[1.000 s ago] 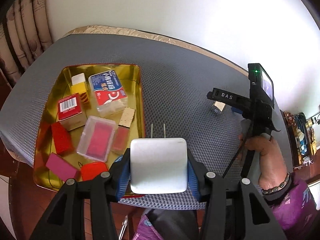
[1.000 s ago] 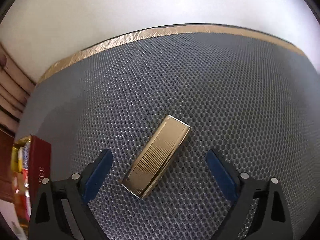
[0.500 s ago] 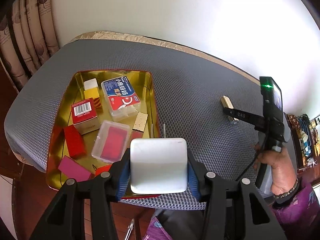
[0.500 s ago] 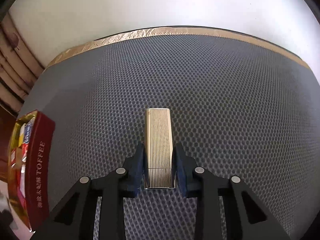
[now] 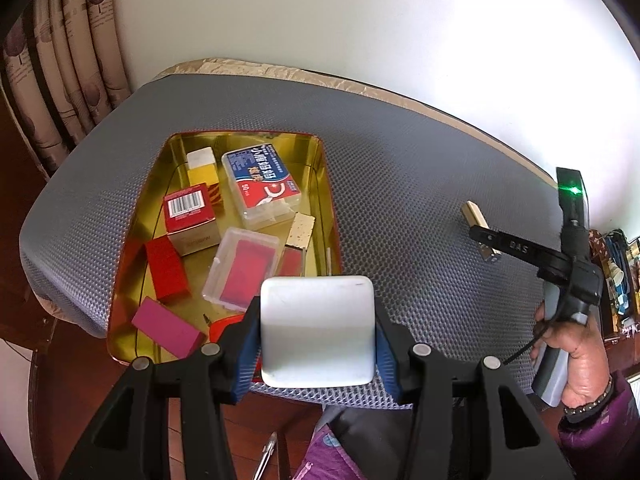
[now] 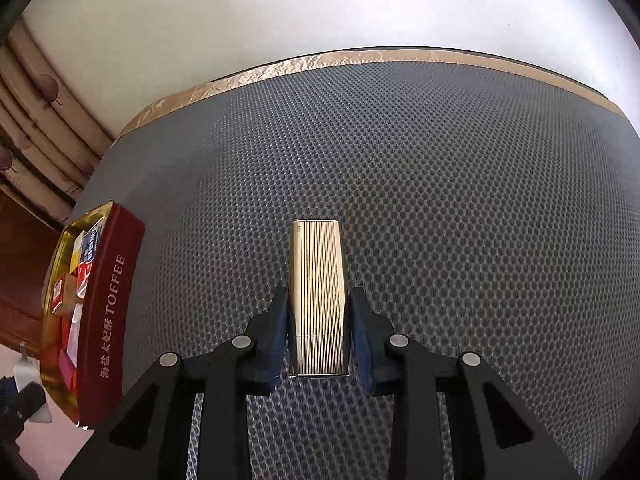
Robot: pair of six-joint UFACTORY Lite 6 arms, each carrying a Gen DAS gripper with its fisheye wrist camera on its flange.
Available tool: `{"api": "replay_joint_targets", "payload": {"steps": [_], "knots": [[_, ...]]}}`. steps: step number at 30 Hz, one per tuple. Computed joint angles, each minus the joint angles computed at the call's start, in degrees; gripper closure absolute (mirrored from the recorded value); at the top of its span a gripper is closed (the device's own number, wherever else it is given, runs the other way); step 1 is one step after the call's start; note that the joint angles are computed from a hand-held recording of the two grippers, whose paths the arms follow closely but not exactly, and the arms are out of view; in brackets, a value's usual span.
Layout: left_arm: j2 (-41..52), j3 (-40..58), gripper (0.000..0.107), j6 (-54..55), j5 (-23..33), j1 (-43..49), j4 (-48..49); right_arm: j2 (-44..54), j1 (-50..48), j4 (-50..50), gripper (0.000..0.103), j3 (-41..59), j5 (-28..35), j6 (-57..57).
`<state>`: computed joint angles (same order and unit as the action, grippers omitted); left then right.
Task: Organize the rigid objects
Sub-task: 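Lower the charger over the tin while the right gripper holds the gold box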
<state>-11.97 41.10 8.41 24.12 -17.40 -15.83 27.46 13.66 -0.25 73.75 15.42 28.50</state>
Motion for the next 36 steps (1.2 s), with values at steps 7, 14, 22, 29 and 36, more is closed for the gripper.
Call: {"api": "replay_joint_targets", "payload": {"steps": [7,14,22,29,36], "knots": [[-1.15,-0.59,0.056,4.21,0.97,3.41,-3.74,-3.48,-1.69,10.31,0.075,-4.95,-1.44,-10.23],[-3.22,-0.15,0.056,10.46,3.18,13.10,-6.74,-12.79,-4.10,23.96,0.075,-14.31,-1.65,-24.73],[-1.73,1.82,0.056,11.83,2.76,21.81,-3.29,-20.04,-10.32,43.78,0.075,-21.16,2.00,-46.99],[3.72,3.01,0.056,11.35,0.83,18.18,-2.81,-28.95,-13.70,48.30,0.075,-28.07,5.69,-52.84],[13.34,6.16,0.056,4.83,-3.38,13.01,1.61,-36.72,-18.98,48.31,0.075,-32.06,11.03,-56.06]]}}
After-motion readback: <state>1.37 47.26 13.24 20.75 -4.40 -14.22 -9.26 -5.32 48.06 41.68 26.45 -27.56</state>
